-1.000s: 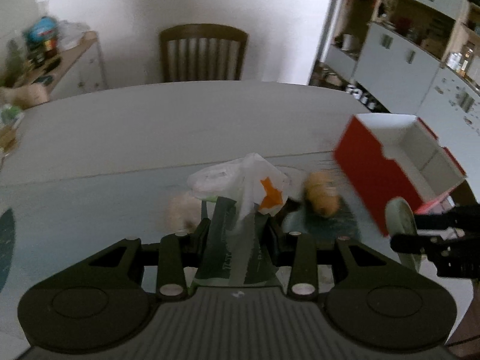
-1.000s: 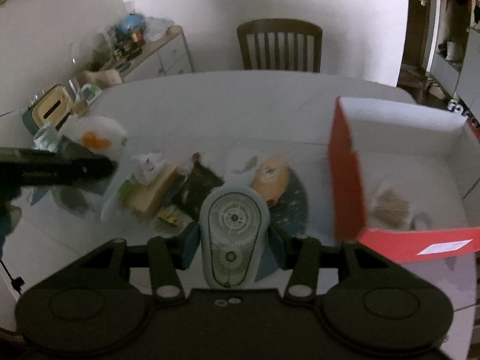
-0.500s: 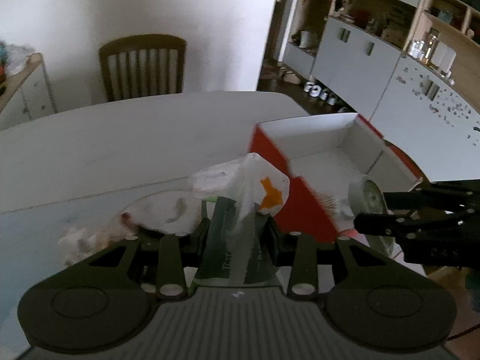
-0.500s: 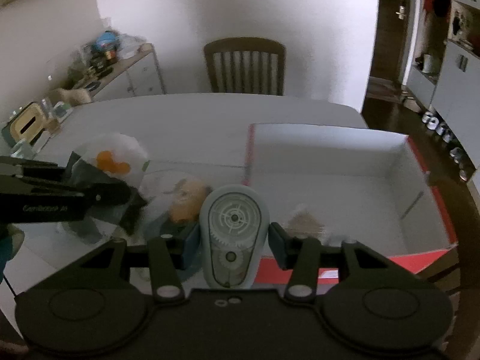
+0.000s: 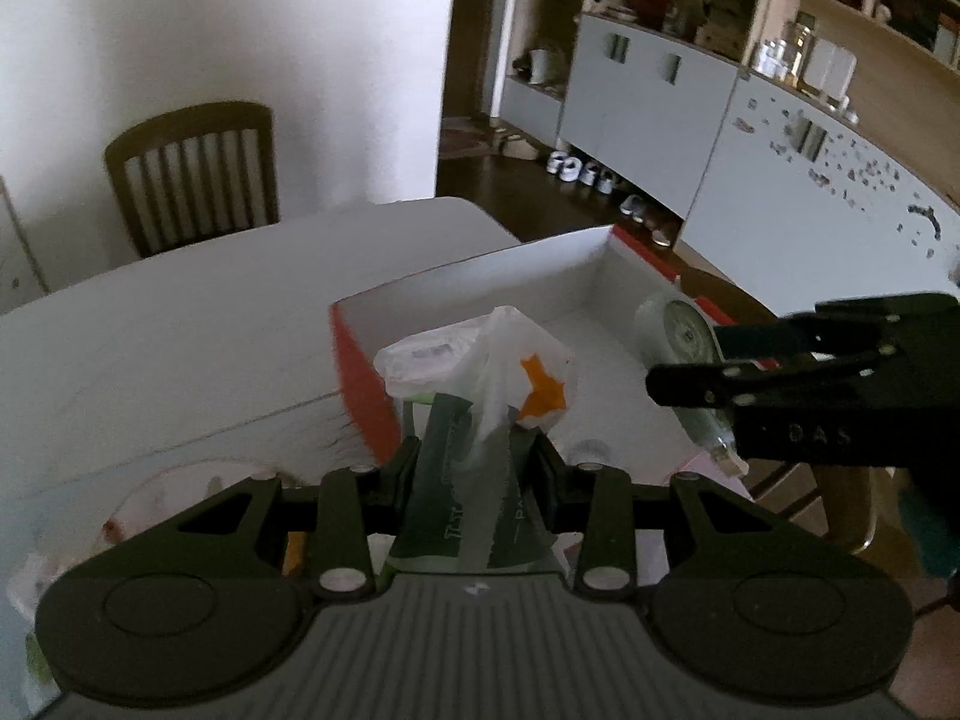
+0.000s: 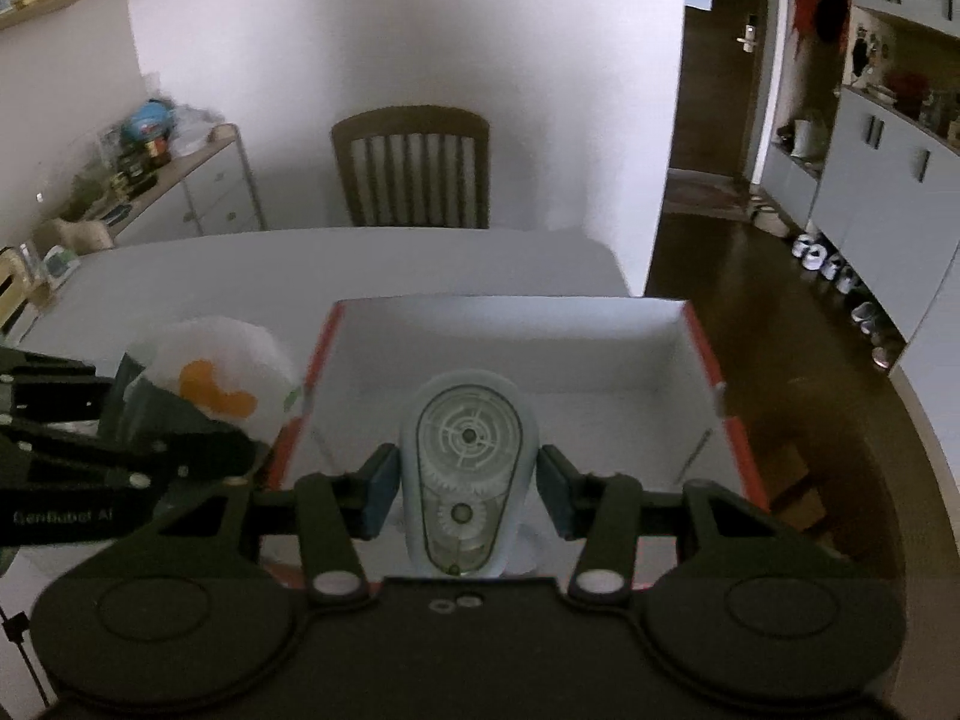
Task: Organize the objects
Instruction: 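Carry plastic bag in left tool and dispenser in right tool into red box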
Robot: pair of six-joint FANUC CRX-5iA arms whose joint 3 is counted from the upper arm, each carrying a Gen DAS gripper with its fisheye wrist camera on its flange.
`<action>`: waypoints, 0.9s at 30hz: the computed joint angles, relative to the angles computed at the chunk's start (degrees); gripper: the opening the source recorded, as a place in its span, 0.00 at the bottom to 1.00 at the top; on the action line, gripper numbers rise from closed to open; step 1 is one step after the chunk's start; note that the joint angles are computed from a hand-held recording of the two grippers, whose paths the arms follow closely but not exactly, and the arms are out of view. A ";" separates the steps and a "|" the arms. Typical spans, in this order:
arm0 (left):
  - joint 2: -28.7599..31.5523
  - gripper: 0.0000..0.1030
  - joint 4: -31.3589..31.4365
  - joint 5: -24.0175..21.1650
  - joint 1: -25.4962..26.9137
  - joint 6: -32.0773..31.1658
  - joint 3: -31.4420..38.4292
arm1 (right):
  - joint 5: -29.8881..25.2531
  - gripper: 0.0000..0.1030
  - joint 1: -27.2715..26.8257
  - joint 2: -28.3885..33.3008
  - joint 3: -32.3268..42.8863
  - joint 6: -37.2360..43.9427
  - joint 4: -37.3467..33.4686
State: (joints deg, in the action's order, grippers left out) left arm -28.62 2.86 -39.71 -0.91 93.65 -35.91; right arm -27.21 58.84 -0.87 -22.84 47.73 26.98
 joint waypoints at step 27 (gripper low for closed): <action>31.26 0.37 -7.71 -1.74 -5.30 4.45 19.77 | -5.54 0.47 -7.78 15.25 12.05 17.67 -12.01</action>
